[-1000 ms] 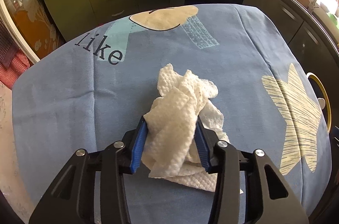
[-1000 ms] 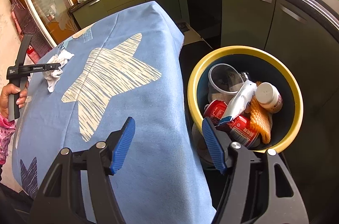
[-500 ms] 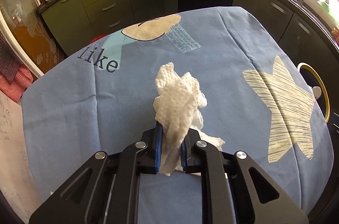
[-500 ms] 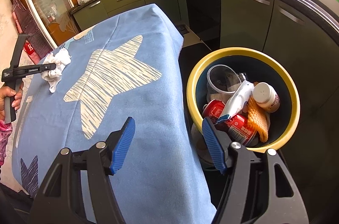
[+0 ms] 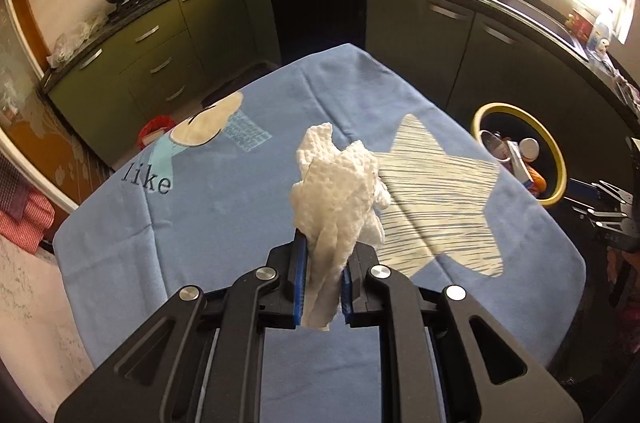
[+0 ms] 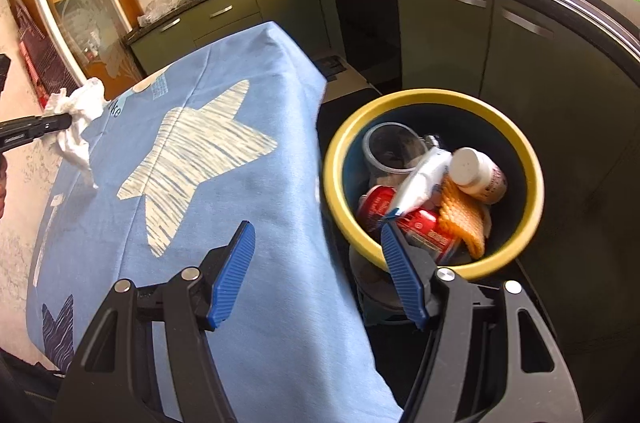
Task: Collect trash
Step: 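Carry the paper towel over the bin and open the left gripper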
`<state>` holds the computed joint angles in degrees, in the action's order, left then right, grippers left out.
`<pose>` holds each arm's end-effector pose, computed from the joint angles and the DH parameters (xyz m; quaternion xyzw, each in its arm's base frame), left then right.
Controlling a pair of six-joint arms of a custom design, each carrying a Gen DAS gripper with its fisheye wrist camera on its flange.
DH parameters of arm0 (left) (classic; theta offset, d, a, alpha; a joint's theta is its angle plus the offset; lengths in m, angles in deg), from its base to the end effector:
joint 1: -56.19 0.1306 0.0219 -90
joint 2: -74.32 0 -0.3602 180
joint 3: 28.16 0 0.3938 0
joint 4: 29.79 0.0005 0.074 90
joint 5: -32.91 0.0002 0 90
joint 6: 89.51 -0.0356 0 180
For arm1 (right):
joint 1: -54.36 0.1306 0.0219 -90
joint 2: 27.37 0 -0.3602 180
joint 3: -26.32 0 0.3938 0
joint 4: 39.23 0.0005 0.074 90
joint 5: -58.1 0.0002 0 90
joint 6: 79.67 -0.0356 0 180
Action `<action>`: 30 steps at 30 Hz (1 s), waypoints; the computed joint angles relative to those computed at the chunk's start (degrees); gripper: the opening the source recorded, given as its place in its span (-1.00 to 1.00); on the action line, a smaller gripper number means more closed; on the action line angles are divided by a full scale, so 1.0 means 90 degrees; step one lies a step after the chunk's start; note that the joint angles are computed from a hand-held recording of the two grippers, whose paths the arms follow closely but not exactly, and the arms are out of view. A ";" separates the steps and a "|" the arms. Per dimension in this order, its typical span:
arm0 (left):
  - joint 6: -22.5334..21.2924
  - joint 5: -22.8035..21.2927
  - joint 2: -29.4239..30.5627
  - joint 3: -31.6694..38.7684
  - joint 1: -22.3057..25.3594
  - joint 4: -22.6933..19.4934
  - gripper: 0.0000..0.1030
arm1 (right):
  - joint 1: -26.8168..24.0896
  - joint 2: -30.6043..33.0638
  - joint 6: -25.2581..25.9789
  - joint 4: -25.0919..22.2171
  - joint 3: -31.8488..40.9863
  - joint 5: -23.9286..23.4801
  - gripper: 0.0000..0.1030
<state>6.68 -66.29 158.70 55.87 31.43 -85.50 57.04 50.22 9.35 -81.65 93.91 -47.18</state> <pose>0.4028 -0.1801 0.3960 0.1307 0.9447 -0.0037 0.3009 0.3974 0.0275 0.3280 -0.0567 0.9376 0.1360 0.3151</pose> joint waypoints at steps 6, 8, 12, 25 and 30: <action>-0.0281 0.0095 0.0502 0.0863 -0.0858 -0.0177 -0.72 | -0.0557 -0.0285 -0.0079 0.0086 -0.0267 0.0102 0.25; -0.0392 0.0106 0.0803 0.1230 -0.1107 -0.0212 -0.72 | -0.0752 -0.0368 -0.0101 0.0136 -0.0363 0.0138 0.27; -0.0609 0.0213 0.1576 0.2101 -0.1499 -0.0286 -0.72 | -0.1096 -0.0426 -0.0047 0.0188 -0.0475 0.0069 0.27; -0.0836 0.0611 0.5240 0.6468 -0.2186 -0.1313 -0.72 | -0.1793 -0.0583 -0.0010 0.0353 -0.0680 -0.0069 0.27; -0.0616 0.0641 0.6832 0.8596 -0.2287 -0.2285 -0.69 | -0.1876 -0.0520 -0.0013 0.0343 -0.0670 -0.0080 0.28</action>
